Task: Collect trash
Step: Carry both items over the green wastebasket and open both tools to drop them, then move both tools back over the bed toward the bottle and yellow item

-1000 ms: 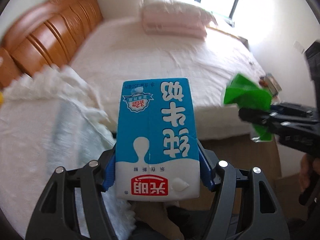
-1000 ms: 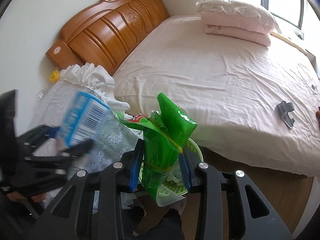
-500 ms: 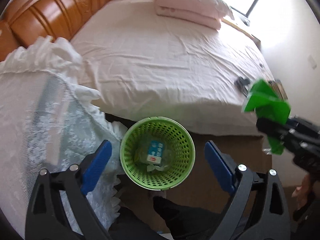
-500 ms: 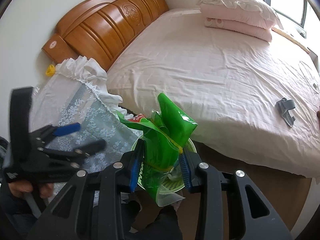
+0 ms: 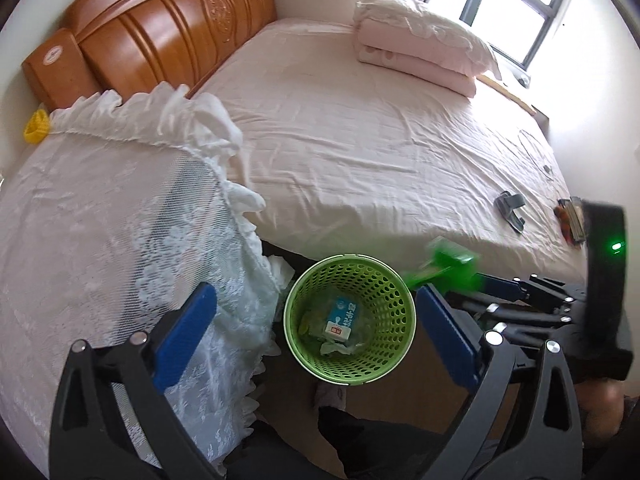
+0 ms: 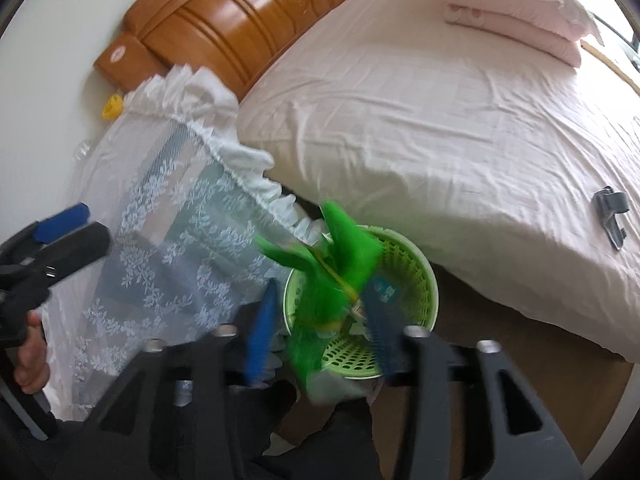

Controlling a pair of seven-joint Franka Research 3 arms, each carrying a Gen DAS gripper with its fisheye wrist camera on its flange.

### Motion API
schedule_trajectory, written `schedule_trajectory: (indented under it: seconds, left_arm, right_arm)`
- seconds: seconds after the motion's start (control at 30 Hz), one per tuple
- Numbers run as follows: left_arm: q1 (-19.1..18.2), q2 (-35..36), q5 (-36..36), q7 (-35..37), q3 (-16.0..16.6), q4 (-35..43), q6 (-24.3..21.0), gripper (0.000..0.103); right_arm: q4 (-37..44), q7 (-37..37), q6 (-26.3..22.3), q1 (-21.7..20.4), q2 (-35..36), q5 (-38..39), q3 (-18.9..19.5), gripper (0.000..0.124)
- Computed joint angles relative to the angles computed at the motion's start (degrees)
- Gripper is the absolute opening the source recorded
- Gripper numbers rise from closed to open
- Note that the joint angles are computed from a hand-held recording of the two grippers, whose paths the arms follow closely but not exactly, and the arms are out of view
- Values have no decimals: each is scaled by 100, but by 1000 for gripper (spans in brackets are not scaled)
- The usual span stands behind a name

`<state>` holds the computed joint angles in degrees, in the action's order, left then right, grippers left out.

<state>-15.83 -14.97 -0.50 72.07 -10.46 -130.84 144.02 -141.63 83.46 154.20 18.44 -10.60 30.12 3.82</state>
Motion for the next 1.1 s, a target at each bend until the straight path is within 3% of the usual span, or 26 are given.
schedule_trajectory:
  seconds: [0.37, 0.6, 0.83, 0.97, 1.1]
  left_arm:
    - [122, -180, 67, -112, 73, -159, -8, 95]
    - [341, -362, 449, -649, 16, -250, -58, 95]
    - [1115, -944, 1443, -2015, 35, -579, -299, 95]
    - [1804, -1162, 2315, -2494, 193, -682, -565, 95]
    - [2398, -913, 2982, -2460, 528, -548, -518, 95]
  right_arm:
    - [121, 624, -10, -76, 66, -309, 43, 92]
    - [415, 247, -111, 25, 115, -238, 18, 99]
    - [1647, -910, -451, 277, 817, 46, 152, 100]
    - [2837, -944, -682, 417, 1647, -150, 379, 100]
    - [4068, -567, -662, 703, 2508, -565, 526, 100]
